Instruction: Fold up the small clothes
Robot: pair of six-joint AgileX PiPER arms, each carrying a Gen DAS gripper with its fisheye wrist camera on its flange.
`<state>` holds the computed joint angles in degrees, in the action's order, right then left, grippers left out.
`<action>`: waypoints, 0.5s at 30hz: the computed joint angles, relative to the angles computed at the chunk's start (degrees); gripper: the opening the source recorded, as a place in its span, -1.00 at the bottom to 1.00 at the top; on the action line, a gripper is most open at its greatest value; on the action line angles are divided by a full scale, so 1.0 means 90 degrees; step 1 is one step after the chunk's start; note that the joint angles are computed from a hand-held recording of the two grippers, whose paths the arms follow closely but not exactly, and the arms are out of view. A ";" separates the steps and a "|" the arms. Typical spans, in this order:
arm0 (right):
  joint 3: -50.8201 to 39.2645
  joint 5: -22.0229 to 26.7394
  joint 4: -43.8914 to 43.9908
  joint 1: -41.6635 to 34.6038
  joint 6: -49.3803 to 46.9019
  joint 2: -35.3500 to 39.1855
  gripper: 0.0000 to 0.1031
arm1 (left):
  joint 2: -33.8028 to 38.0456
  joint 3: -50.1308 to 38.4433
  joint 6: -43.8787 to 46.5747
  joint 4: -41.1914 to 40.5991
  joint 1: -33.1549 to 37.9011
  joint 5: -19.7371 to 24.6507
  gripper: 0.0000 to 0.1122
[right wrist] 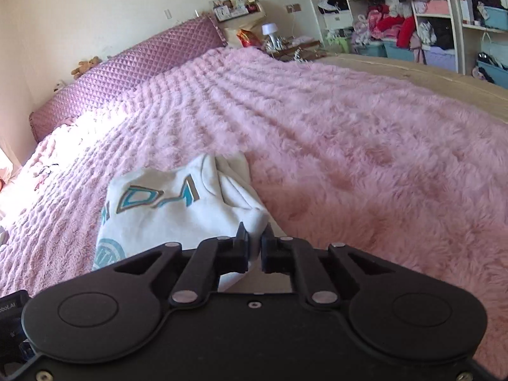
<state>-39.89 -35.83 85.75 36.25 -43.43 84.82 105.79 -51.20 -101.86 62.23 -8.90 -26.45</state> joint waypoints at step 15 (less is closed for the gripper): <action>-0.0457 0.2133 -0.5466 -0.2060 0.3704 0.0400 0.03 | 0.0936 -0.1586 -0.1640 0.1840 0.0703 0.0025 0.22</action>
